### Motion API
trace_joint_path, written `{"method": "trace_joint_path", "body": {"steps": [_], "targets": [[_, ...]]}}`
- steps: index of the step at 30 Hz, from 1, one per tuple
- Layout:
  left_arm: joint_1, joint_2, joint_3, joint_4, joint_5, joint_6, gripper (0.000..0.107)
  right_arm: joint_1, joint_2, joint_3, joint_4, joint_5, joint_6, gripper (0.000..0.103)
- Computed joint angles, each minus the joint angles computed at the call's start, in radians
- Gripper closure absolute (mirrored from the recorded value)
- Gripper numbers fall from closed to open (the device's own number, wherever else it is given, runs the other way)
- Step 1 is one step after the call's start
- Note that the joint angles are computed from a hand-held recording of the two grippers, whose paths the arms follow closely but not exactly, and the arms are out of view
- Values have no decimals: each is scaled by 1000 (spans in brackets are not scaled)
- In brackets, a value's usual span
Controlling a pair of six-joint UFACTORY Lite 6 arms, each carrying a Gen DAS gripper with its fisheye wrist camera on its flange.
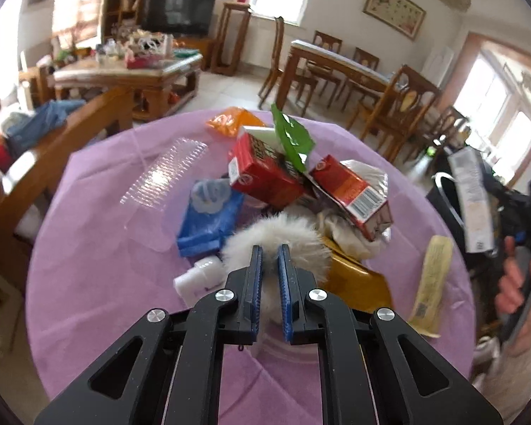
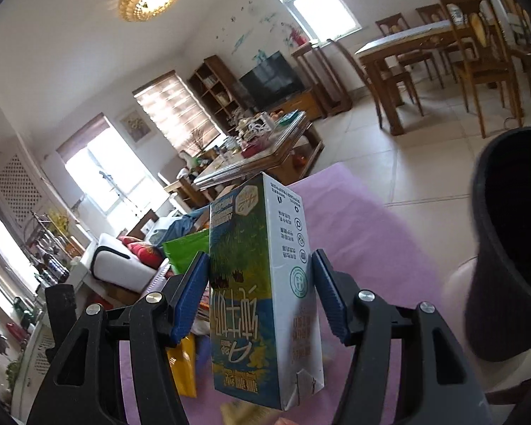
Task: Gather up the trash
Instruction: 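Grasp the green-and-white milk carton with the right tool while the left tool grasps the white fluffy item, then carry both items over the black bin and open both tools to drop them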
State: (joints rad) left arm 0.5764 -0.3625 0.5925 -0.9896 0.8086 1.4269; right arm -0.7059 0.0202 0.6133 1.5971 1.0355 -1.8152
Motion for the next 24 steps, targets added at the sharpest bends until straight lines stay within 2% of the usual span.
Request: {"method": "trace_joint_path", "body": {"steps": [1, 2, 3, 6, 8, 10, 13, 15, 17, 22, 24], "targets": [[-11, -30, -11, 12, -34, -14, 64, -12, -3, 8, -12, 0, 4, 44], [-14, -56, -22, 18, -66, -24, 43, -35, -3, 6, -29, 9, -4, 44], [-13, -90, -41, 3, -103, -12, 10, -43, -2, 6, -37, 13, -6, 44], [23, -102, -46, -48, -79, 86, 10, -55, 12, -3, -48, 20, -37, 44], [-28, -83, -27, 2, -116, 39, 19, -48, 40, 2, -45, 29, -53, 44], [-84, -9, 15, 58, -126, -15, 46, -53, 49, -18, -45, 41, -75, 44], [-119, 117, 60, 99, -119, -66, 63, -66, 95, -9, -58, 62, -103, 44], [-111, 120, 52, 73, -129, -48, 67, -65, 102, -11, -65, 65, -111, 44], [-71, 80, 43, 26, -82, -16, 69, -82, 97, -13, -79, 76, -118, 44], [-1, -107, 69, -38, 97, -76, 69, -215, 114, 43, -106, 158, -91, 44], [-81, -167, 102, -53, 139, -164, 69, -282, 130, 88, -93, 179, -78, 44]]}}
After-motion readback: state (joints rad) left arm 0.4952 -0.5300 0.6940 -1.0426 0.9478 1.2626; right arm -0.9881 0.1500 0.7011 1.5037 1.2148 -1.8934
